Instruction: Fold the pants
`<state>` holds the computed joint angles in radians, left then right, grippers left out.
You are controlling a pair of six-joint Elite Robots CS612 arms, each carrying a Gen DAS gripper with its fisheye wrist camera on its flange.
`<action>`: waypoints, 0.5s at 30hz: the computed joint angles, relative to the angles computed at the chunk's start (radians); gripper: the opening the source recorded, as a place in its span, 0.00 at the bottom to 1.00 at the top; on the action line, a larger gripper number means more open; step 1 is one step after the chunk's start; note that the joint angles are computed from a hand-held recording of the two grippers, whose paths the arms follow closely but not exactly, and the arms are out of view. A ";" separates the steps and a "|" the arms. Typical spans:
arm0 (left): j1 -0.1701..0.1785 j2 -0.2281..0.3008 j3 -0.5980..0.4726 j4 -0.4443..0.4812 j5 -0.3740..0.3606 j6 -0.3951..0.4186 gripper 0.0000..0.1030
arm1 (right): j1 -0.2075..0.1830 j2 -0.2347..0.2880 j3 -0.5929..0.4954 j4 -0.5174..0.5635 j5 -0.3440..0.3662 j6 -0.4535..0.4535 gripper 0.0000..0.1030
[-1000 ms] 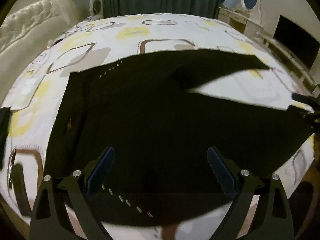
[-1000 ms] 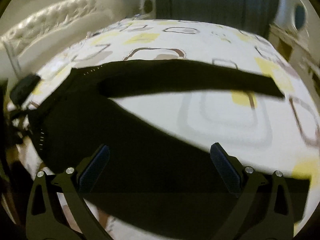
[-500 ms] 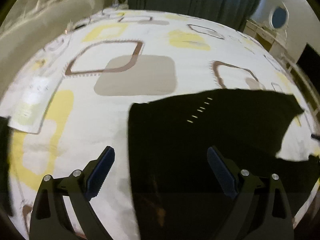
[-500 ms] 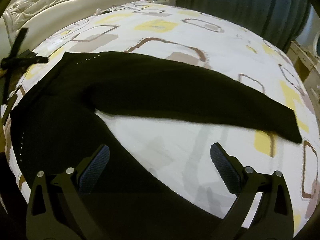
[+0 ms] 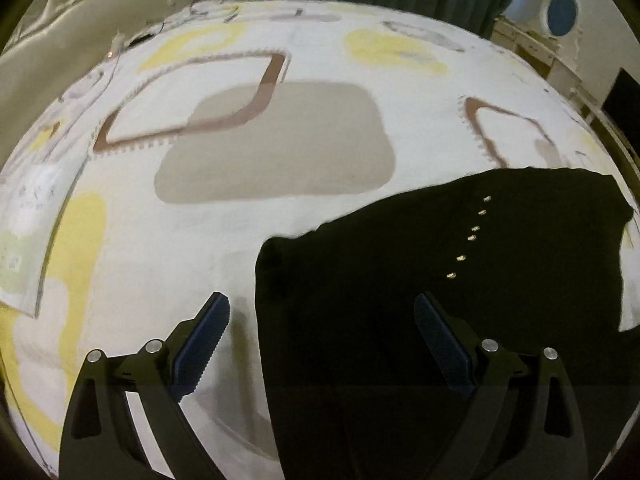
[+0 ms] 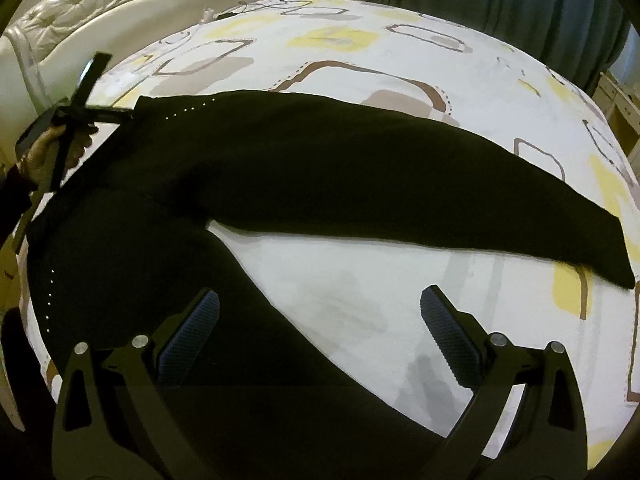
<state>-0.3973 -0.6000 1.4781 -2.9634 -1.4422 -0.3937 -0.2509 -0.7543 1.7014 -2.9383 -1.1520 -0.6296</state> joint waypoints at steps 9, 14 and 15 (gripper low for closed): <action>0.008 0.013 0.004 -0.020 -0.033 -0.001 0.91 | -0.010 0.000 -0.007 0.027 0.042 0.014 0.98; 0.026 0.008 0.016 -0.078 -0.073 -0.089 0.89 | -0.011 0.007 -0.028 0.056 0.063 0.007 0.98; 0.030 0.011 0.017 -0.099 -0.090 -0.101 0.60 | -0.012 0.010 -0.035 0.064 0.067 0.005 0.98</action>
<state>-0.3673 -0.5895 1.4955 -3.0624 -1.5318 -0.4942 -0.2628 -0.7448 1.6666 -2.8739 -1.0853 -0.6245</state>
